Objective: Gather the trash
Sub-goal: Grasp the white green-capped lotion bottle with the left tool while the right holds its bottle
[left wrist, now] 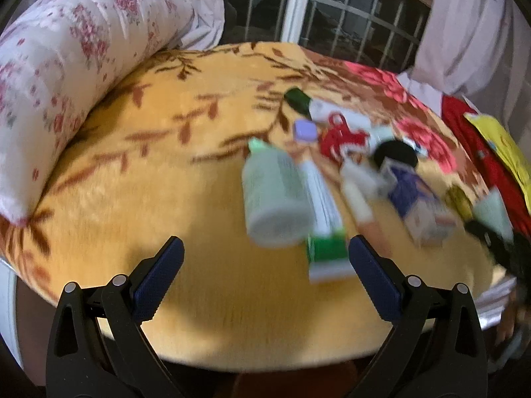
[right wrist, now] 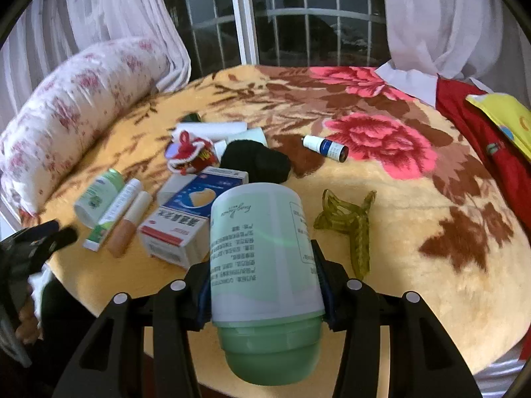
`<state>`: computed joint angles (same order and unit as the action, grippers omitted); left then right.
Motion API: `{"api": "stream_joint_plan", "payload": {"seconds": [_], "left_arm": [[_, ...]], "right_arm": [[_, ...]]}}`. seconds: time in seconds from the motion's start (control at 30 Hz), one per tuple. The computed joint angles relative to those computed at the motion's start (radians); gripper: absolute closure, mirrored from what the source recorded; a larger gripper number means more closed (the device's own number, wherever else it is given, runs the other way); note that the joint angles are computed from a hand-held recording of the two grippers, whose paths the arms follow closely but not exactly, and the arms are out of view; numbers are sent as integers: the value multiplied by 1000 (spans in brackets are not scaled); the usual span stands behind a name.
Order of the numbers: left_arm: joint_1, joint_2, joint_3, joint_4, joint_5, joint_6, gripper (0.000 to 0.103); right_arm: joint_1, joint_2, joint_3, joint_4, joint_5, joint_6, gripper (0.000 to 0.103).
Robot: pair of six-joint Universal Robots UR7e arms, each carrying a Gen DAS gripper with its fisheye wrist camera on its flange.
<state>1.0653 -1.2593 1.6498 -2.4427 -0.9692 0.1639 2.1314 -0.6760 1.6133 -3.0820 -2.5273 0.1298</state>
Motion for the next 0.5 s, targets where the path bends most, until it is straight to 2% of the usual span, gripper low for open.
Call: {"api": "stream_joint_plan", "payload": {"seconds": [0.13,0.23,0.43,0.5], "left_arm": [[-2,84,-83,-1,85,5,6],[12,135,-146,37,113,6,6],[51,196,-239,151,76,5,6],[53,202,-232,134,86,30,6]], "right_arm": [[4,-1,24,-40,15,20,54],[3,3,28,-45,20,19,54],[2,5,31,-61,45,16,54],[2,7,29,-64,50,17,54]]}}
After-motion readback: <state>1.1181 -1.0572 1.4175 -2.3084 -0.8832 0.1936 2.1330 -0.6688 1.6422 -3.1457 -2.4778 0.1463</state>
